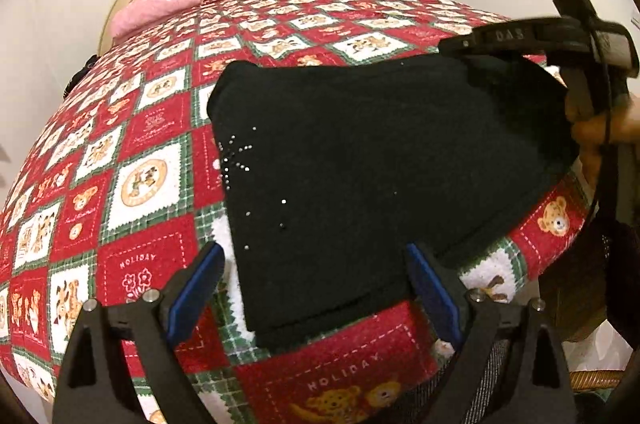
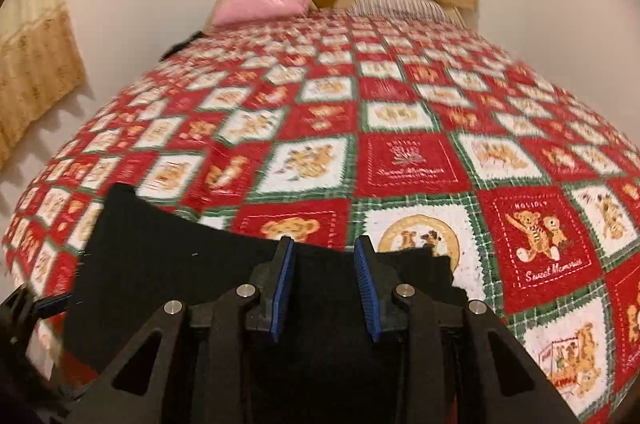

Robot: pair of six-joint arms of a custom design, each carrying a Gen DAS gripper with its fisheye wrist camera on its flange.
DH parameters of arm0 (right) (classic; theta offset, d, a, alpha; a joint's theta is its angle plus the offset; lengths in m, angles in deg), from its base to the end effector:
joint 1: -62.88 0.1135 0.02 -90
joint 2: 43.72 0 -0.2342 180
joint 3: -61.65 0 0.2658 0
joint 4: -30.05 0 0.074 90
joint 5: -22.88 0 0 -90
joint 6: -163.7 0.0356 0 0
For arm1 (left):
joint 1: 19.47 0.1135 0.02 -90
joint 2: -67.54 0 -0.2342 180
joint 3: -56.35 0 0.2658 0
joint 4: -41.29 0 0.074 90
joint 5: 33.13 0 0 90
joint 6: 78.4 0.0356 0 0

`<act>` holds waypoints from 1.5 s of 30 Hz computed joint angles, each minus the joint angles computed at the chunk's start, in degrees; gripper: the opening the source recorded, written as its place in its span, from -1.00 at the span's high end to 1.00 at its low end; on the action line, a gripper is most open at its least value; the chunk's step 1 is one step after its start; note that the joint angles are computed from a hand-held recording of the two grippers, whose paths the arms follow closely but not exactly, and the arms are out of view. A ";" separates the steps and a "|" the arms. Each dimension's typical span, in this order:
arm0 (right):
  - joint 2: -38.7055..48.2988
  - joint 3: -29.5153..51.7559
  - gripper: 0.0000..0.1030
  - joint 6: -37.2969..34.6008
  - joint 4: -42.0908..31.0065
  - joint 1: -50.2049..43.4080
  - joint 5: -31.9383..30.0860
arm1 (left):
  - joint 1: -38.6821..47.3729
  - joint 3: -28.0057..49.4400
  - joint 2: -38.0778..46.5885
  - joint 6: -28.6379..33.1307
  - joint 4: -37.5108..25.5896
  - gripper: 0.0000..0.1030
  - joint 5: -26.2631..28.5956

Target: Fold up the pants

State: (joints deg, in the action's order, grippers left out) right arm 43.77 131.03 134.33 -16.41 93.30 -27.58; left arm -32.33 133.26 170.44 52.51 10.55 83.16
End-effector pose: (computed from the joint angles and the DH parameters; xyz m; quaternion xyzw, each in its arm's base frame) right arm 0.2753 0.1354 0.1732 0.3111 0.8669 -0.0834 0.3806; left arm 0.3565 -0.0976 0.1368 0.4800 0.8028 -0.1438 0.3233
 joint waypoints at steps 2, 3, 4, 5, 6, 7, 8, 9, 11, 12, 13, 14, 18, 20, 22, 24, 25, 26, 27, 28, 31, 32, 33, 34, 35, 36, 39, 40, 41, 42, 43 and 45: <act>-0.87 0.65 0.37 1.43 -0.84 -0.85 -1.12 | 0.13 0.39 0.36 -0.07 -0.42 -0.84 0.22; -1.12 1.49 0.37 2.26 -1.82 -0.43 -0.53 | 0.19 0.79 0.71 -0.11 -0.65 -0.84 0.31; -1.20 2.50 0.37 2.74 -2.51 0.43 0.82 | 0.27 1.03 0.98 -0.20 -0.81 -0.86 0.42; -1.28 3.24 0.36 2.02 -2.02 1.46 2.21 | 0.35 1.28 1.29 -0.45 -0.85 -0.88 0.49; -1.44 3.75 0.36 0.05 -0.28 2.45 3.07 | 0.30 1.49 1.49 -0.75 -0.94 -0.89 0.46; -0.96 4.73 0.36 -3.06 2.31 3.37 3.24 | 0.29 1.64 1.71 -0.99 -1.04 -0.89 0.51; -0.21 5.59 0.36 -5.50 4.27 3.68 2.73 | 0.29 1.84 1.94 -1.10 -1.18 -0.89 0.58; 1.20 6.99 0.36 -8.36 6.53 3.76 1.53 | 0.30 1.87 2.06 -1.16 -1.15 -0.89 0.64; 5.52 10.81 0.36 -12.98 9.66 2.96 -2.18 | 0.32 1.64 1.96 -1.25 -0.89 -0.90 0.66; 8.49 13.54 0.36 -14.89 10.35 2.47 -4.08 | 0.29 1.51 1.88 -1.26 -0.78 -0.90 0.62; 11.45 16.31 0.36 -16.73 10.77 1.90 -6.10 | 0.31 1.29 1.77 -1.28 -0.55 -0.89 0.60; 14.66 19.21 0.36 -18.62 11.29 1.09 -8.84 | 0.33 0.95 1.59 -1.25 -0.22 -0.89 0.54; 27.66 31.70 0.37 -21.18 8.71 -2.90 -21.11 | 0.31 -0.67 0.71 -0.89 1.25 -0.90 0.20; 33.06 37.40 0.37 -21.63 5.07 -3.78 -22.87 | 0.34 -1.20 0.50 -0.65 1.85 -0.90 0.05; 34.36 37.29 0.37 -21.65 7.09 -4.67 -24.10 | 0.33 -1.34 0.66 -0.57 1.88 -0.90 0.04; 33.91 35.72 0.36 -20.08 9.44 -6.08 -27.27 | 0.38 -1.11 0.97 -0.66 1.58 -0.90 0.24; 33.74 34.74 0.35 -19.01 10.85 -7.05 -29.49 | 0.31 -1.27 0.90 -0.71 1.79 -0.90 0.18; 33.49 33.94 0.34 -18.60 11.90 -7.71 -30.75 | 0.20 -1.31 0.96 -0.74 2.03 -0.90 0.04; 33.95 34.06 0.34 -18.35 12.52 -8.10 -31.59 | 0.20 -1.45 0.89 -0.68 2.19 -0.90 0.01; 34.58 34.65 0.34 -18.30 12.61 -8.39 -32.18 | 0.20 -1.61 0.82 -0.62 2.30 -0.90 -0.02; 36.62 37.94 0.33 -18.73 10.39 -8.01 -31.13 | 0.16 -1.99 0.62 -0.53 2.53 -0.90 -0.15; 37.12 38.85 0.33 -19.07 9.59 -7.71 -30.35 | 0.12 -2.17 0.52 -0.53 2.67 -0.90 -0.23; 37.22 39.07 0.32 -19.31 9.32 -7.54 -29.80 | 0.10 -2.54 0.24 -0.51 2.82 -0.90 -0.28; 37.12 38.90 0.32 -19.26 9.49 -7.37 -29.39 | 0.02 -2.85 0.10 -0.52 3.09 -0.90 -0.40; 36.81 38.22 0.32 -19.24 10.18 -7.58 -29.50 | -0.01 -3.00 0.00 -0.47 3.18 -0.90 -0.46; 36.31 37.34 0.32 -18.94 11.05 -7.62 -29.49 | -0.08 -3.44 -0.41 -0.42 3.25 -0.90 -0.54; 32.59 32.45 0.32 -17.83 14.46 -7.00 -26.48 | 0.23 -3.55 -1.01 1.03 1.87 -0.89 -0.01; 30.08 29.49 0.32 -17.26 16.48 -6.30 -24.07 | 0.74 -2.92 -0.94 2.27 0.51 -0.89 0.51; 26.46 25.18 0.32 -16.74 19.69 -5.36 -21.72 | 1.64 -2.43 -1.21 3.61 -0.84 -0.88 1.28; 22.62 20.71 0.32 -16.39 22.92 -4.31 -19.95 | 2.81 -2.17 -1.66 4.66 -1.55 -0.88 2.22; 19.09 16.91 0.32 -16.06 25.09 -3.05 -18.11 | 4.21 -2.00 -2.14 5.34 -1.80 -0.88 3.32; 12.49 10.26 0.32 -15.22 27.27 0.42 -14.08 | 8.43 -0.30 -2.50 5.83 -2.92 -0.88 6.18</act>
State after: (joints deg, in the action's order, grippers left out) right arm 56.25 141.29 119.11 10.86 93.72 -41.67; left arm -23.89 132.95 167.94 58.34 7.63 89.35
